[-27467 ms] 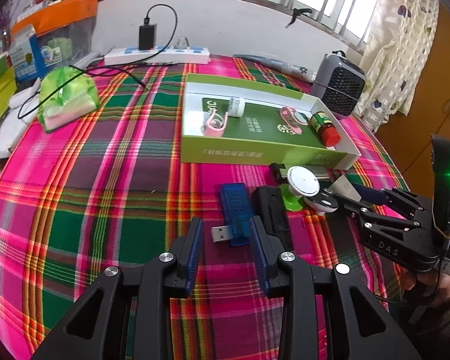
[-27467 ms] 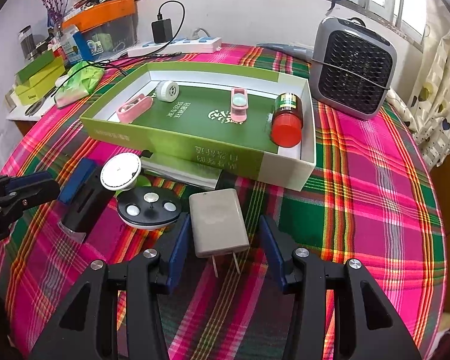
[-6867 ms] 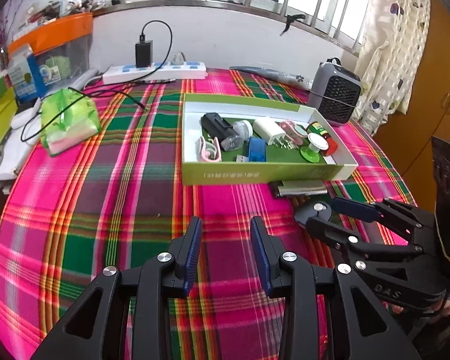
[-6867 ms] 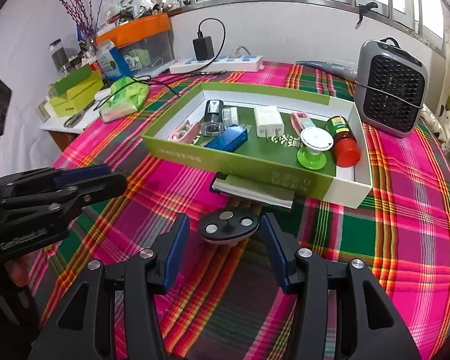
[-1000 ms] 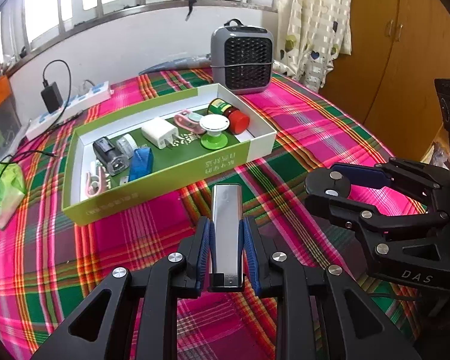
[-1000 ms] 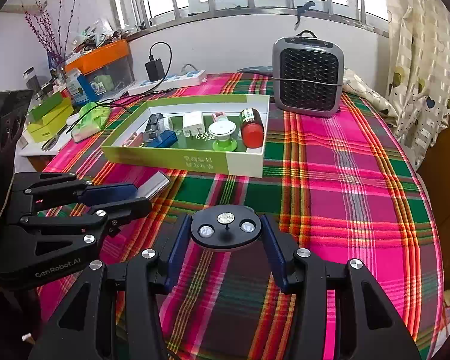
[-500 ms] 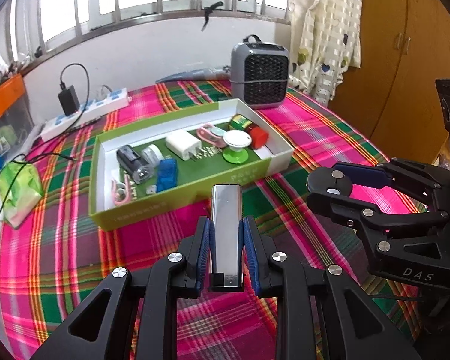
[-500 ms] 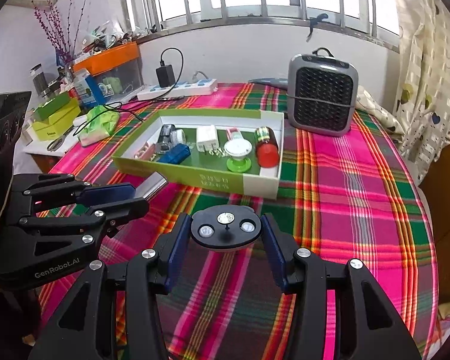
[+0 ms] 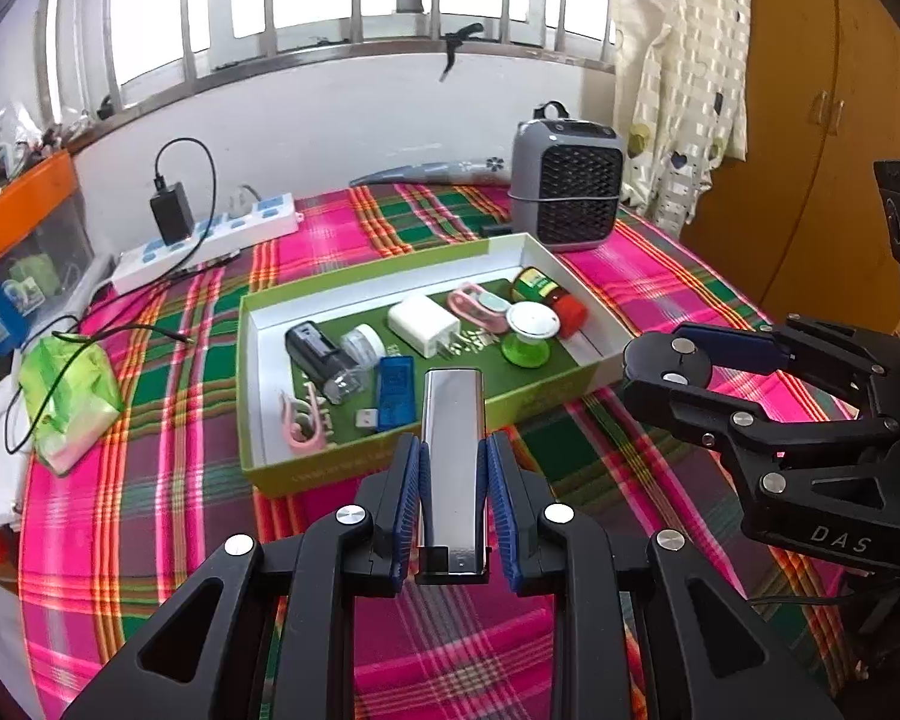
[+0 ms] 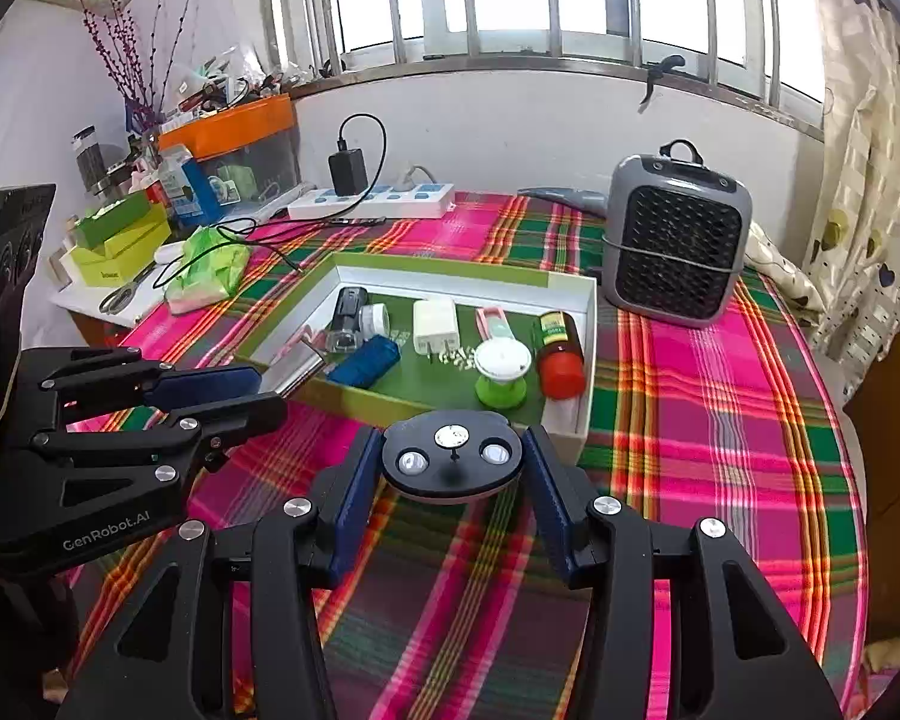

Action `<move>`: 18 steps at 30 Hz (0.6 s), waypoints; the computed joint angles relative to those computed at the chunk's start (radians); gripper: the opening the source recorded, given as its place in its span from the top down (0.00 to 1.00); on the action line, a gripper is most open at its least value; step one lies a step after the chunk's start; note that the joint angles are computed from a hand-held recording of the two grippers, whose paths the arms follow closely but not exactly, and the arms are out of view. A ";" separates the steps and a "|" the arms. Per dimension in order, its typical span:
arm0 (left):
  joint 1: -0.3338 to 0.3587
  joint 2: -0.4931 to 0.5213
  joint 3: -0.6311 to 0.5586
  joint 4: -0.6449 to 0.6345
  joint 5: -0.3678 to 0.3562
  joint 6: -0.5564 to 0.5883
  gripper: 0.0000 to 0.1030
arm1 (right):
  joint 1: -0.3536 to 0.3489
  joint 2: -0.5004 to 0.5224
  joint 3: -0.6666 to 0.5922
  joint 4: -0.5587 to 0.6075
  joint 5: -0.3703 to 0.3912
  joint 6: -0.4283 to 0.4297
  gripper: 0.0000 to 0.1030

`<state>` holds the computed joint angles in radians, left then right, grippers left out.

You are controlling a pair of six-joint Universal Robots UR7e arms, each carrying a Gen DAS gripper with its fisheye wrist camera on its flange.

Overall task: Organize rigid objects
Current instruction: 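Carry the silver bar with the left tool while the right tool carries the fob over the box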

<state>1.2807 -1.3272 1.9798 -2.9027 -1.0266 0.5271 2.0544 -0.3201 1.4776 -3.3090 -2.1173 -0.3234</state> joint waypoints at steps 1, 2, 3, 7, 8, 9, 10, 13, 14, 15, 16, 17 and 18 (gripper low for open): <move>0.003 0.003 -0.007 0.003 0.000 -0.002 0.79 | 0.000 0.004 -0.010 0.007 0.001 -0.003 0.52; 0.005 0.006 -0.013 0.004 0.000 -0.002 0.79 | 0.001 0.006 -0.016 0.010 0.001 -0.007 0.52; 0.008 0.009 -0.020 0.002 0.001 -0.001 0.79 | 0.002 0.011 -0.029 0.016 0.001 -0.012 0.52; 0.018 0.021 -0.046 0.007 0.000 0.000 0.79 | 0.001 0.026 -0.071 0.041 0.006 -0.022 0.52; 0.022 0.025 -0.055 0.010 -0.001 -0.001 0.79 | 0.001 0.031 -0.085 0.051 0.007 -0.023 0.52; 0.025 0.029 -0.062 0.012 -0.002 -0.002 0.79 | 0.000 0.036 -0.097 0.057 0.007 -0.026 0.52; 0.028 0.034 -0.070 0.013 -0.002 -0.003 0.79 | -0.001 0.039 -0.107 0.063 0.006 -0.030 0.52; 0.034 0.046 -0.089 0.014 0.002 -0.002 0.79 | -0.003 0.054 -0.143 0.087 0.008 -0.035 0.52; 0.036 0.050 -0.095 0.016 0.002 -0.001 0.79 | -0.005 0.059 -0.155 0.096 0.008 -0.036 0.52; 0.037 0.052 -0.100 0.018 0.002 -0.002 0.79 | -0.007 0.067 -0.172 0.106 0.005 -0.036 0.52; 0.038 0.056 -0.104 0.018 0.002 -0.002 0.79 | -0.008 0.070 -0.180 0.113 0.005 -0.035 0.52; 0.041 0.059 -0.109 0.018 0.002 -0.001 0.79 | -0.010 0.074 -0.190 0.122 0.005 -0.033 0.52; 0.043 0.063 -0.115 0.020 0.002 -0.001 0.79 | -0.012 0.079 -0.202 0.132 0.005 -0.031 0.52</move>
<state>1.3233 -1.2643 1.8652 -2.8829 -1.0244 0.5258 2.0424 -0.2415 1.2752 -3.1770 -2.1120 -0.3543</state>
